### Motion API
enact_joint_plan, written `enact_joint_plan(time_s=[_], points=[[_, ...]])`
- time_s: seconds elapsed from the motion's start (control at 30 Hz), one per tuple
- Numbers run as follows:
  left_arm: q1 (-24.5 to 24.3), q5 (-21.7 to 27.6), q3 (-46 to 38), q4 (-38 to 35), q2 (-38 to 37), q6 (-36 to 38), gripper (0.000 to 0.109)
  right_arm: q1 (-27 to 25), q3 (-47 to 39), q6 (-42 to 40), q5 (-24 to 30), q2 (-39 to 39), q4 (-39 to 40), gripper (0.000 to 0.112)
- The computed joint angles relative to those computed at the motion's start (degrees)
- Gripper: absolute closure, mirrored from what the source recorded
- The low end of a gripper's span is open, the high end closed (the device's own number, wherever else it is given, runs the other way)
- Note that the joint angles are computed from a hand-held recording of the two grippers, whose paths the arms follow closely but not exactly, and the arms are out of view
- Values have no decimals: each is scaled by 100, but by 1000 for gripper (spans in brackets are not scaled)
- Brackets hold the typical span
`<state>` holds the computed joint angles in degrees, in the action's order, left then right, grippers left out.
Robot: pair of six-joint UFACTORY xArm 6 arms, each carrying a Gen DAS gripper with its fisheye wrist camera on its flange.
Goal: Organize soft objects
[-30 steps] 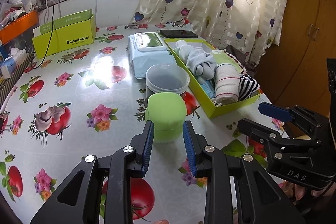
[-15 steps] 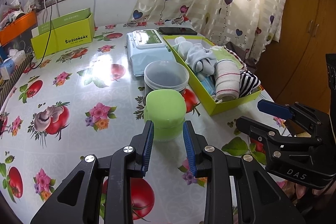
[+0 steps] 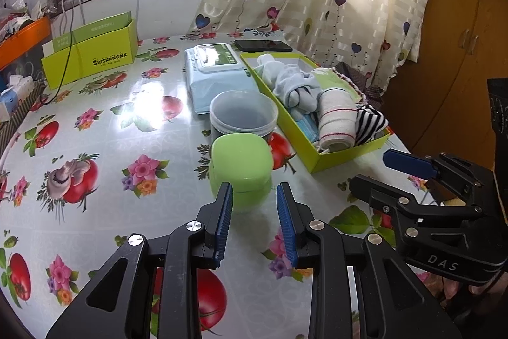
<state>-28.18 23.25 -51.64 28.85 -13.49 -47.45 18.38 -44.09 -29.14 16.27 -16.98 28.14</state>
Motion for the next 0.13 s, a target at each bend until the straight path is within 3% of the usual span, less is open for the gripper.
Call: enact_joint_plan(time_s=[0.13], points=[[-3, -38, -2, -104, 16, 109, 79, -1, 9, -45, -17, 10, 38, 53]])
